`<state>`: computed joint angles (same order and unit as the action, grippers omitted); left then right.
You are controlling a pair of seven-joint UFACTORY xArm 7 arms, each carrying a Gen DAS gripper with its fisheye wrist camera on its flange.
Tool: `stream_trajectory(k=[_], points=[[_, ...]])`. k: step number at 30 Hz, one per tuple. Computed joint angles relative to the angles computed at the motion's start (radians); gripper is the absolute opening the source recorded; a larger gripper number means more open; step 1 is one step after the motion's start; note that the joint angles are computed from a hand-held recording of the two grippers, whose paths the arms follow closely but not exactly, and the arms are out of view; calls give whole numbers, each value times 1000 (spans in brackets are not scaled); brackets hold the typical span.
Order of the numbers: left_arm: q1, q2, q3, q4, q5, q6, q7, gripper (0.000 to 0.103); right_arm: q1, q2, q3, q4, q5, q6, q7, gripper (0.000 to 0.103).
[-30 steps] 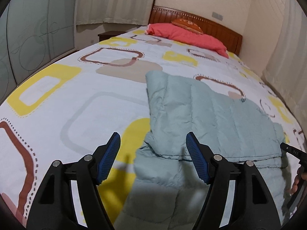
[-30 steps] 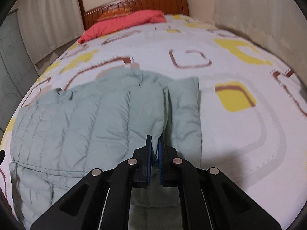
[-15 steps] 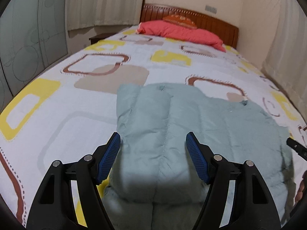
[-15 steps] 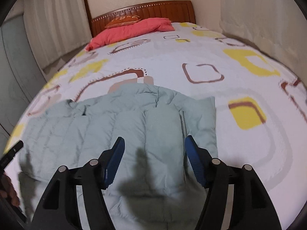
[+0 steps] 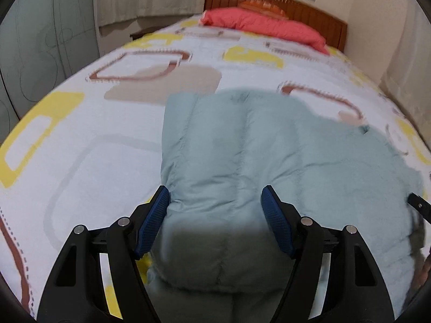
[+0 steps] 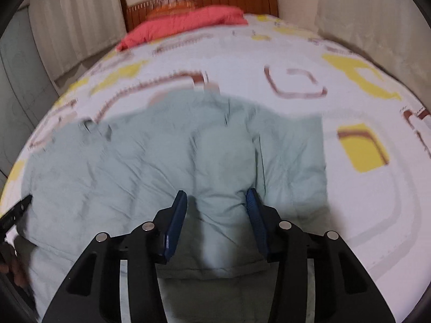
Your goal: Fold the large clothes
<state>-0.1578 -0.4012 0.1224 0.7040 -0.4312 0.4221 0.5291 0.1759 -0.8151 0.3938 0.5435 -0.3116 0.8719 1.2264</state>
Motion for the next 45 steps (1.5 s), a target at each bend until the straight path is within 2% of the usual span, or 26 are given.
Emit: stream_trajectory(k=[3,5,7,9,10,12,15,22,28,30,31,34,36,40,43,45], points=[[-54,-36,22,4,-72,-30,38,71,-30,31,14,39,-35,-38,10,47],[-80,-9,20,28,-92,-38,45,71,-53,96,16,68,-57,-78,7,47],[-64,49,-14,56,-68,-41,1,71,-63,148,16,84,-74,-98,9,47],[-41,101,-38,80,-33,-8,-40,71,-67,212,23,115,-80,-34,9,47],[-37,118,-41,85,-30,12,-43,71,-53,208,7,92,-72,-44,22,47],[-51,107,-36,58,-71,-17,14,72,-29,163,-4,46,-67,-52,51,46],[-63,86,-33,36,-89,-25,66,72,0,106,1,26,-58,15,57,46],[-68,22,-19,1,-107,-5,117,71,73,-100,-27,-66,44,96,71,45],[-50,20,-18,-8,-72,-12,112,72,116,-254,-47,-139,126,93,46,49],[-40,29,-19,-8,-57,-23,104,72,112,-320,-31,-151,142,144,56,60],[-36,32,-19,-8,-53,-26,98,72,106,-340,-24,-154,144,156,57,62],[-21,35,-14,3,-47,-4,75,71,85,-399,0,-147,150,267,71,64],[-9,15,-18,5,-34,15,52,71,79,-415,2,-146,162,283,80,64],[-51,-54,18,5,-100,17,78,72,40,-356,25,-99,135,214,73,63],[-78,-46,18,16,-115,-3,91,76,13,-234,25,-61,115,73,52,62],[-73,-6,-3,30,-99,-16,65,76,-11,-150,33,-37,90,2,39,58]])
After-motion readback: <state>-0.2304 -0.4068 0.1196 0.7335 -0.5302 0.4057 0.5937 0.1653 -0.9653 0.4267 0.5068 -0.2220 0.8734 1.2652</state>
